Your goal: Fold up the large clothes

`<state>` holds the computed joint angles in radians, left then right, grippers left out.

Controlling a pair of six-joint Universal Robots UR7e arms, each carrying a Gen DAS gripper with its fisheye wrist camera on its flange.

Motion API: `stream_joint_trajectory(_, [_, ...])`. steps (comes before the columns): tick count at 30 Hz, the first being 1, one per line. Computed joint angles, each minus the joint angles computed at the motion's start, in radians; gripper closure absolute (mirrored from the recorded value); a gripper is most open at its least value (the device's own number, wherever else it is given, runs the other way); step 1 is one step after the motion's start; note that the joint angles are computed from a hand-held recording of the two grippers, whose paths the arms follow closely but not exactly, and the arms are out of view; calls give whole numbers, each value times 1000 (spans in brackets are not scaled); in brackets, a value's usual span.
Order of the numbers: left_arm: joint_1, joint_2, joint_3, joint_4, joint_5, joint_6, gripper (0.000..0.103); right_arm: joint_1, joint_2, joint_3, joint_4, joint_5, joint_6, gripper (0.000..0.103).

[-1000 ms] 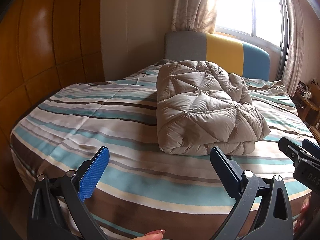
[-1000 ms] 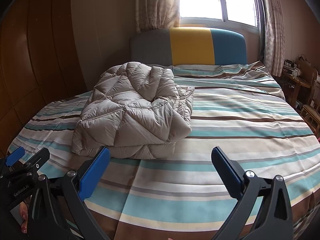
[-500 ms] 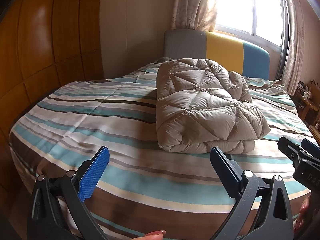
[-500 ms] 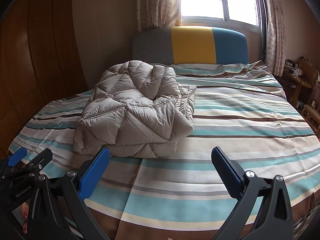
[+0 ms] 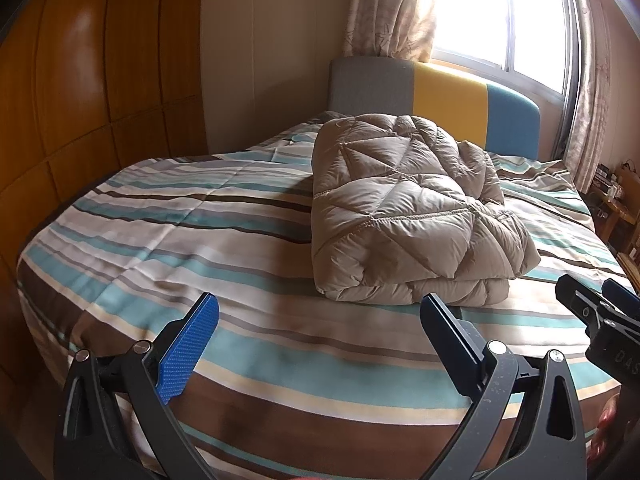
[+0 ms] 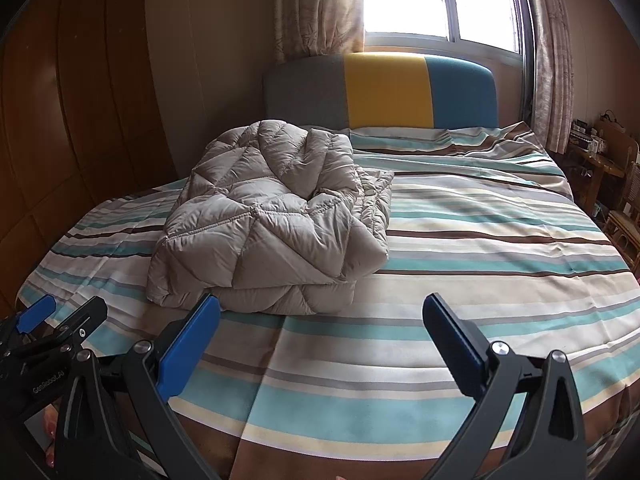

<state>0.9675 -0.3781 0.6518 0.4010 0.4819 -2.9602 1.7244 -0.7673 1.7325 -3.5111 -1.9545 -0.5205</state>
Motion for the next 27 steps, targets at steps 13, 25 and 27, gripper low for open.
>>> stream_joint_trajectory(13, [0,22,-27,35,5,-23,3,-5,-2,-1,15,2,13,2])
stream_joint_trajectory(25, [22,149,-266,248,-10,-93,3,-24,15,-31,72,-11,41,2])
stream_joint_trajectory(27, [33,222,-408,360,-10,-121,3,-30,21,-45,94,-19,52,2])
